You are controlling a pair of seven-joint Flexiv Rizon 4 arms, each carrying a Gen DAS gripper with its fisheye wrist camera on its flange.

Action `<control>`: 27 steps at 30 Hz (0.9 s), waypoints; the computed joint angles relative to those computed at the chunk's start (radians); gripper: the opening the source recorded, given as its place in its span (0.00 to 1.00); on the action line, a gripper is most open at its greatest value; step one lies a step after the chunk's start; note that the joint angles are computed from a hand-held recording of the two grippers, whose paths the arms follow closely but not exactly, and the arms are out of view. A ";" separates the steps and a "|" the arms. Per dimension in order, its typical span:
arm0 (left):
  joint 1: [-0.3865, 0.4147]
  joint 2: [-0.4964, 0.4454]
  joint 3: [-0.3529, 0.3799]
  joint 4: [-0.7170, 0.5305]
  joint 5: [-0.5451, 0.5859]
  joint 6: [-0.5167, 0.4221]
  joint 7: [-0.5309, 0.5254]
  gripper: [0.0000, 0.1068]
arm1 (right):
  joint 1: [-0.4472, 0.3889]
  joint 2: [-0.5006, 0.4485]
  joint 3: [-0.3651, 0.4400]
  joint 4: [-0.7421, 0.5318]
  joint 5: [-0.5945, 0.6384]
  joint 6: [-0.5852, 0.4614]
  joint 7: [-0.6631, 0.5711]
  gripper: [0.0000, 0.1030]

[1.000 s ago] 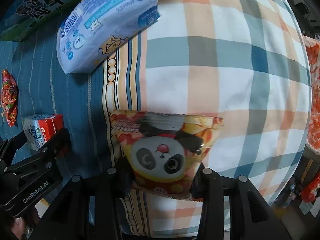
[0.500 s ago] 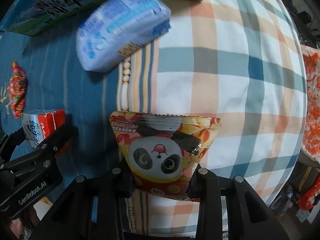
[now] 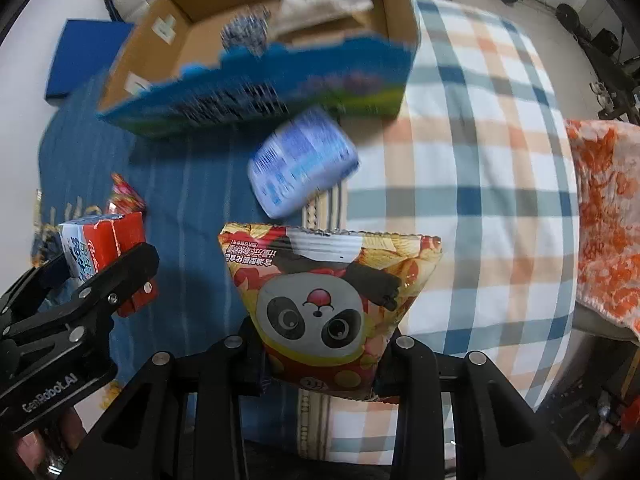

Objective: Organize soft objects
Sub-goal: 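Carry the snack bag and milk carton into the box and open both tools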

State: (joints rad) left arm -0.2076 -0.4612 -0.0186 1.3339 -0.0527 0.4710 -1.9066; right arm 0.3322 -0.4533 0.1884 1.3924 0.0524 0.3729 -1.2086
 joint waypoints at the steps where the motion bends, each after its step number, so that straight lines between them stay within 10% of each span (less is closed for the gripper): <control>1: 0.003 0.003 -0.001 -0.007 -0.002 0.006 0.005 0.83 | 0.004 0.004 0.002 0.000 -0.001 0.013 0.003 0.36; 27: 0.077 -0.238 0.024 -0.558 0.003 -0.084 0.109 0.83 | 0.077 -0.228 -0.069 -0.443 -0.164 0.070 0.024 0.36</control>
